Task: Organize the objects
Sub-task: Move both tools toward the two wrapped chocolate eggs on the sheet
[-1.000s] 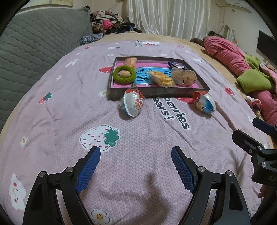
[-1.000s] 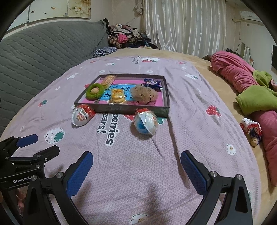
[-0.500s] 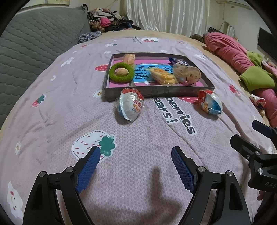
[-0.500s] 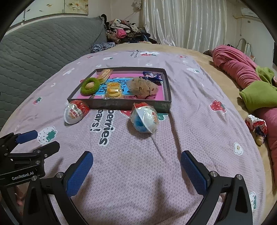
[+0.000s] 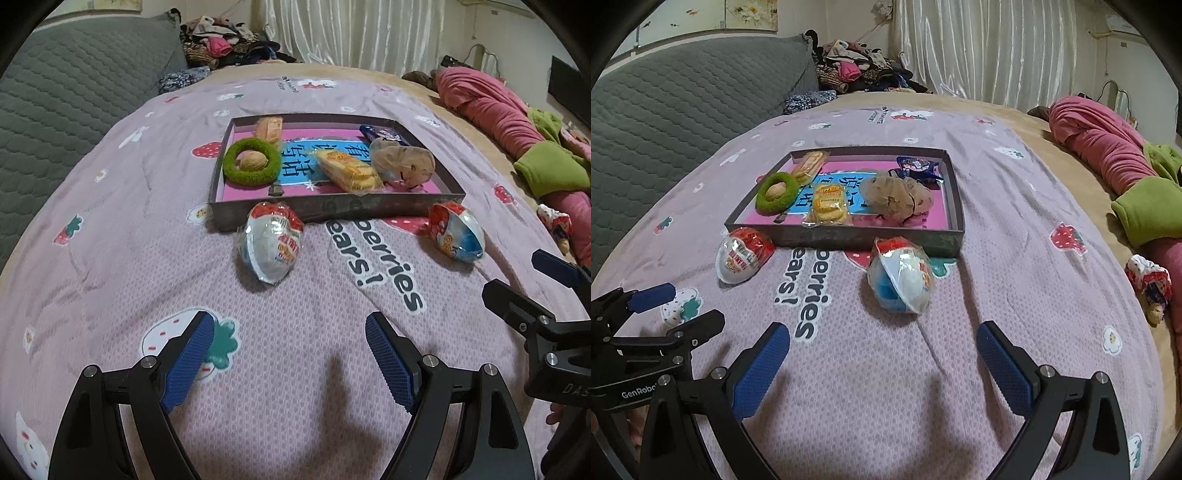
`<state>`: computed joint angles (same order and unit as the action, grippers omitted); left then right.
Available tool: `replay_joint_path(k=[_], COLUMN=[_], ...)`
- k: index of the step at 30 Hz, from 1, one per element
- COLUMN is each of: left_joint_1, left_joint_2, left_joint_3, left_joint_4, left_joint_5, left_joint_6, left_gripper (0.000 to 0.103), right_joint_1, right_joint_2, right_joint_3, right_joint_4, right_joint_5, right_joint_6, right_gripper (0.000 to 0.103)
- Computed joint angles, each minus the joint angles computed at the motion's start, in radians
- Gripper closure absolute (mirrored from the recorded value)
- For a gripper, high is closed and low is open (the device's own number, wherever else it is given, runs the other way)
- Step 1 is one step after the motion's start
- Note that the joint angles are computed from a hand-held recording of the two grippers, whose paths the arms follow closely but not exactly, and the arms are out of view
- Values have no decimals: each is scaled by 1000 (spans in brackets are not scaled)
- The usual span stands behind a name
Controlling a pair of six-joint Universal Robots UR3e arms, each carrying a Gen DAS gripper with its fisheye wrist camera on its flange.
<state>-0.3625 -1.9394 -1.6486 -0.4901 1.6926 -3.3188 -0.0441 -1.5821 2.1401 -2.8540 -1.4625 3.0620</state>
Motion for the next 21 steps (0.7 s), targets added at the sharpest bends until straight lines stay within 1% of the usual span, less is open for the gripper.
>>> replay_joint_path(k=[13, 21], left_joint_1=[22, 43], left_joint_2=[-118, -180], left_joint_3=[158, 231], left_joint_4=[-46, -57], left_joint_5=[-6, -29], left_joint_6=[23, 21], left_gripper=[18, 18], right_joint_1=[3, -7], right_joint_2=[112, 187], right_joint_3=[-101, -159], right_joint_4=[-4, -2], right_joint_5=[-6, -9], right_joint_6=[4, -3], right_gripper=[1, 1])
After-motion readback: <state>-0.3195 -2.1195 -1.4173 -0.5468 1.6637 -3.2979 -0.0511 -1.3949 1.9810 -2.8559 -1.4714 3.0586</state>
